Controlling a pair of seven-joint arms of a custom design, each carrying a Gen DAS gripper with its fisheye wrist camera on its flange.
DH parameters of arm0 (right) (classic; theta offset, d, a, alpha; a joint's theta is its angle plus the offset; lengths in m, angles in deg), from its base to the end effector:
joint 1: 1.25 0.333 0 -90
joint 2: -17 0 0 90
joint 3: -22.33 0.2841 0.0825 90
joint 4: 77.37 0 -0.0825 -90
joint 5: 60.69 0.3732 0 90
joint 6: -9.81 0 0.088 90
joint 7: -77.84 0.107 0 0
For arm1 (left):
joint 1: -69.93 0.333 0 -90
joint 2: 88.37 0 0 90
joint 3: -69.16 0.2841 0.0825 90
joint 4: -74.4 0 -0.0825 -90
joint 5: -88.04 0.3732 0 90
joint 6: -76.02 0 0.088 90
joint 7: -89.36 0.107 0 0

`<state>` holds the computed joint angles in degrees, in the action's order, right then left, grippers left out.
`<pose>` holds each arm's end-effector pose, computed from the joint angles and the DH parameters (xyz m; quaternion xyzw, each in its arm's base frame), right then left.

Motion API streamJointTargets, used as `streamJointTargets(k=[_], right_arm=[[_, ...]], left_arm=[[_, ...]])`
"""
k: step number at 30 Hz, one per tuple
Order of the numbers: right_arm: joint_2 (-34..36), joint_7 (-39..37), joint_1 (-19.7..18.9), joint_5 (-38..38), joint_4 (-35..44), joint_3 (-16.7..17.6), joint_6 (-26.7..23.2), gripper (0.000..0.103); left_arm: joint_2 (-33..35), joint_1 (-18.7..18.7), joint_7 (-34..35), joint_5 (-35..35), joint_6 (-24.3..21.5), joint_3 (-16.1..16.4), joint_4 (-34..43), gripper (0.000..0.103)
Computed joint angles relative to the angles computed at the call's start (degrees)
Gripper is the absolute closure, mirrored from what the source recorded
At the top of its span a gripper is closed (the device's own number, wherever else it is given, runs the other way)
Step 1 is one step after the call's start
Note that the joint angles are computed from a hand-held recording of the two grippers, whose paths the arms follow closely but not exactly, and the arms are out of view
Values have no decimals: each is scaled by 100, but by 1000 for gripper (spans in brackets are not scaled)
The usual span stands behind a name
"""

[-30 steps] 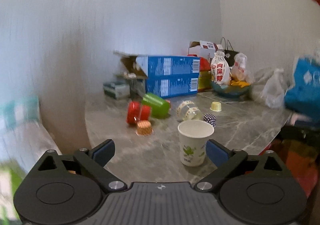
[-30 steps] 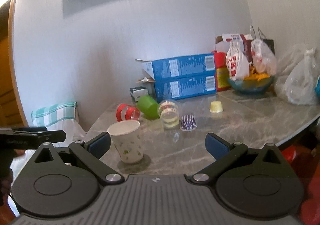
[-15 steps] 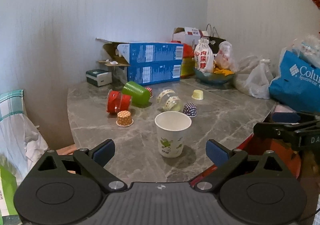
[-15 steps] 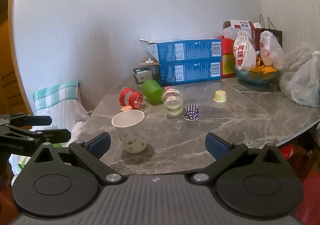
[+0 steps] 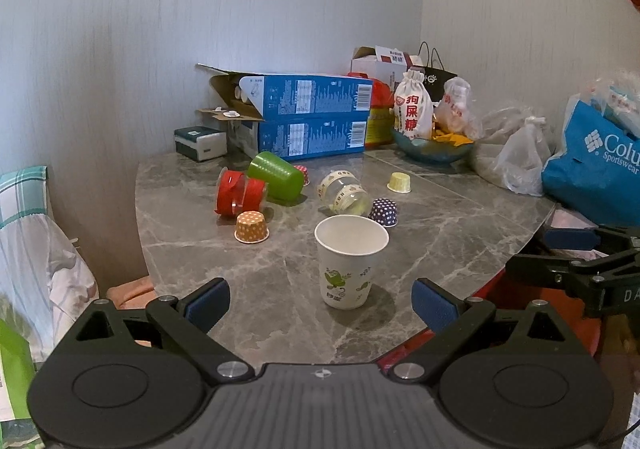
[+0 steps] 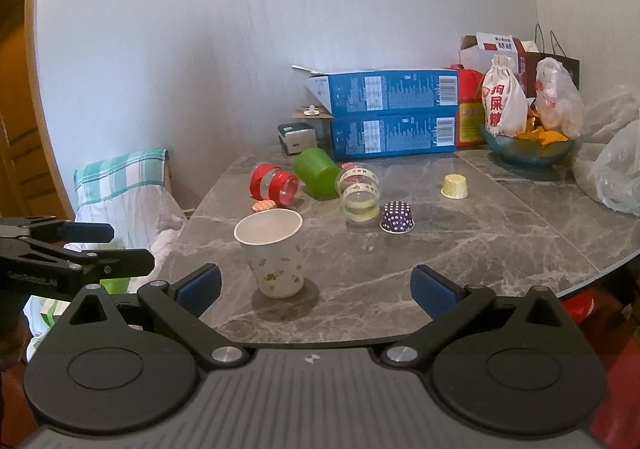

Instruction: Flip cup upright

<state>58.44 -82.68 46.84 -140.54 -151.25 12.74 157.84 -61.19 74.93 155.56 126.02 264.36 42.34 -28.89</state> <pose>0.5524 0.5046 0.3536 -0.5602 0.6141 -0.3523 0.4301 0.6089 -0.2632 0.4109 -0.4362 0.7442 -0.4484 0.2341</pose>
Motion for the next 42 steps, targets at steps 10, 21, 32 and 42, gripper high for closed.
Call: streamJointTargets(k=[10,21,32,42], right_arm=[[-93,226,1,-212,-122,26,-96,1],[-186,371,-14,-363,-258,51,-94,1],[-287,589,-58,-532,-417,109,-86,1],[-337,735,-119,-756,-475,209,-158,1]], left_arm=[[-59,-38,-127,77,60,36,-49,4],[-54,-286,-221,29,-37,245,63,4],[-11,-149,6,-163,-98,21,51,4],[-17,-69,109,-222,-121,-97,24,4]])
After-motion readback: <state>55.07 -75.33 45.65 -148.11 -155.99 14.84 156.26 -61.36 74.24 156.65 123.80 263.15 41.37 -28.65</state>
